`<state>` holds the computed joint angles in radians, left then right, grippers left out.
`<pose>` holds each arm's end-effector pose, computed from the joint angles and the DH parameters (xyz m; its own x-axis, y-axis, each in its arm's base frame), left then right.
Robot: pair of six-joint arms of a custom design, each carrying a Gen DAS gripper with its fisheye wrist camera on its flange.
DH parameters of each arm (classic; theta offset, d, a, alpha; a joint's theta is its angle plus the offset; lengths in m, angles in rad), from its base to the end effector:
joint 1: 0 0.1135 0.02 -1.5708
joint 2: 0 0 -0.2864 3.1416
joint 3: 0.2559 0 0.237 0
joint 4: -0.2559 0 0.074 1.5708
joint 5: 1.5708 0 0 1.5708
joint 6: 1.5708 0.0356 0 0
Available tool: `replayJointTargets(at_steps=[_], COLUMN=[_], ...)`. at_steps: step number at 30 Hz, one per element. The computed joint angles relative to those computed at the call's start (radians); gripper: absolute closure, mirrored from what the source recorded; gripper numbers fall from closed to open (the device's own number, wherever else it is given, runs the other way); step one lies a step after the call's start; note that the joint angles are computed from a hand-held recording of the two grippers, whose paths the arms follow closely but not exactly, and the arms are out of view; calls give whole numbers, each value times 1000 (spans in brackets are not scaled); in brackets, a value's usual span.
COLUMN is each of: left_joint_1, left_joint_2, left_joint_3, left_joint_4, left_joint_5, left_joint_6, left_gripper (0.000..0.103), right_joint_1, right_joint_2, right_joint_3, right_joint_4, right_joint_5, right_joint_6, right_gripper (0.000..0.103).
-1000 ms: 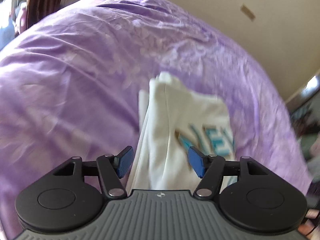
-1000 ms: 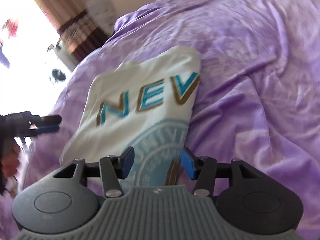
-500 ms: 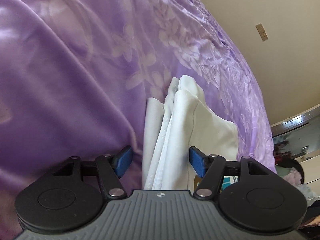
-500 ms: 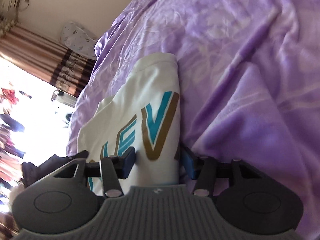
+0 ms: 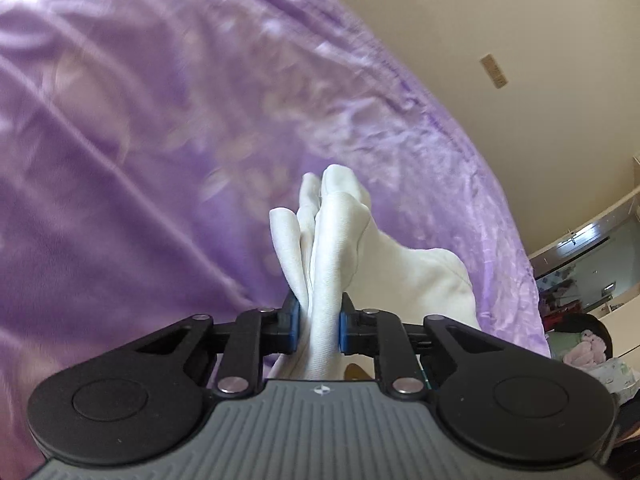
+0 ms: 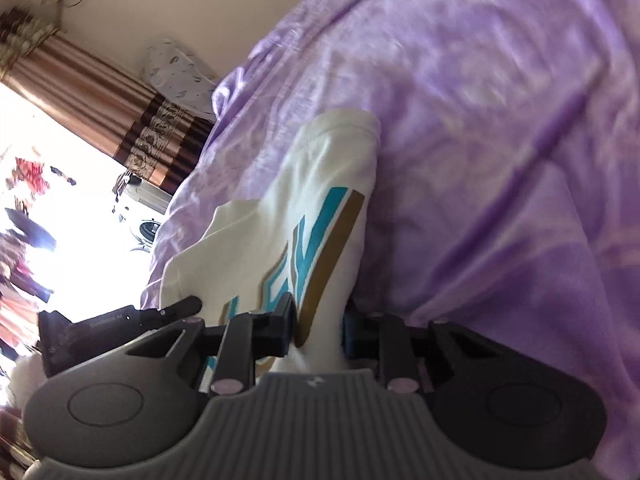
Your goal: Fold small clothes
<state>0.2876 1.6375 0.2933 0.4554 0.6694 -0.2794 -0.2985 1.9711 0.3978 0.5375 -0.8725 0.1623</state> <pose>0.2108 0.0393 0.1102 -0.7577 -0.4496 -0.4731 -0.0586 0.7687 -0.6369 0.2378 -0.0446 0.0645 -0.8412 0.3675 -0.3967 -0.0489 0.6789 0.7326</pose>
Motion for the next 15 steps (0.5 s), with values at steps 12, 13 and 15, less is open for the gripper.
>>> replayJointTargets(at_steps=[12, 13, 15], left_joint_1=[-311, -364, -487], left_joint_2=[-1042, -1091, -1204], left_joint_3=[21, 33, 57], left_joint_4=[-726, -761, -856], left_joint_5=[-214, -250, -347], left_joint_6=[-162, -196, -259], left_gripper=[84, 84, 84], right_joint_1=[-373, -429, -561], right_joint_2=[-727, -747, -760], right_joint_3=[127, 169, 252], right_joint_4=[-1107, -1245, -1529], right_joint_5=[-155, -167, -183], right_joint_6=[-551, -657, -913], right_gripper=[85, 85, 85])
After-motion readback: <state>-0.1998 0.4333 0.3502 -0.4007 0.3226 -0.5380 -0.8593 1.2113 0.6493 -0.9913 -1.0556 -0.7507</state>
